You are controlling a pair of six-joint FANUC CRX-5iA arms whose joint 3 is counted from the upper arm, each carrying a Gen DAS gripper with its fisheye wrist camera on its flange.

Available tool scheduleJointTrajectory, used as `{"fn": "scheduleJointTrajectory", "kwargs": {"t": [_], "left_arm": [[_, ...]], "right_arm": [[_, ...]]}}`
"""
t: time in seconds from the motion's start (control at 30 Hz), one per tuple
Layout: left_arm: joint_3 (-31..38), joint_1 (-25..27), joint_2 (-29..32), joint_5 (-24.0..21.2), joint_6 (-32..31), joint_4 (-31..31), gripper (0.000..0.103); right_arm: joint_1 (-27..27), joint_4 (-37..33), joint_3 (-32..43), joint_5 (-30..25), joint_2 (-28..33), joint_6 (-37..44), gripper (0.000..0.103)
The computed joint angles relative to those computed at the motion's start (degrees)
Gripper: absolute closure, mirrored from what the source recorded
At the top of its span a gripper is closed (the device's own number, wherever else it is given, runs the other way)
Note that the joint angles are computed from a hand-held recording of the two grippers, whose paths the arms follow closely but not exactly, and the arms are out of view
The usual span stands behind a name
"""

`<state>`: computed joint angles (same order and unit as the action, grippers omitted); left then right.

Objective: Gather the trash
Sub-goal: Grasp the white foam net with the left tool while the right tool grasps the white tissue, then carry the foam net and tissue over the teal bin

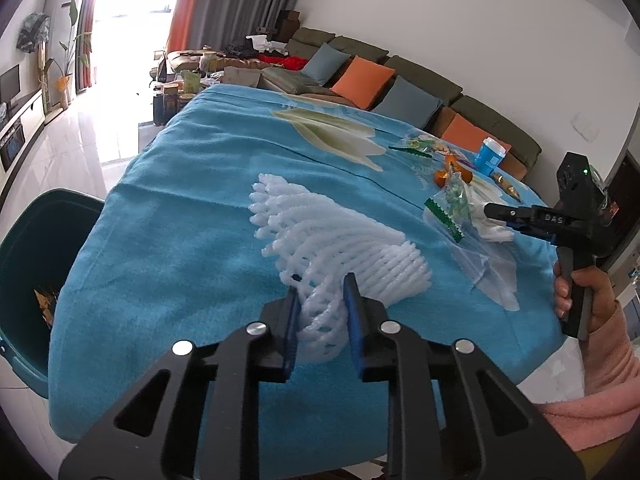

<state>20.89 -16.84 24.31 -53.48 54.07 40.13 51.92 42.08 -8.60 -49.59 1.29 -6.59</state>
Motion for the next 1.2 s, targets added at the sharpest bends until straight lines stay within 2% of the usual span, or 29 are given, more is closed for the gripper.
{"fn": "scheduleJointTrajectory", "kwargs": {"t": [0.1,0.17,0.77,1.03,1.2], "left_arm": [[-0.6,0.1,-0.4,0.1,-0.8,0.8,0.086],[-1.1,0.0,-0.7,0.4,-1.7,1.3,0.089],[-6.5,0.7,-4.5,2.3,-9.4,8.6,0.089],[-8.5,0.9,-6.1,3.0,-12.1,10.8,0.090],[-9.7,1.4,-7.1,3.6,-13.2,11.8,0.090]], "right_arm": [[0.3,0.8,-0.4,-0.2,-0.4,-0.7,0.087],[0.7,1.5,-0.5,-0.7,-0.6,-0.9,0.092],[4.0,11.6,-0.7,-2.1,-2.6,-4.6,0.094],[4.8,15.5,0.9,1.0,-2.0,-3.2,0.094],[4.0,15.2,2.5,5.3,-0.2,-0.9,0.094]]}}
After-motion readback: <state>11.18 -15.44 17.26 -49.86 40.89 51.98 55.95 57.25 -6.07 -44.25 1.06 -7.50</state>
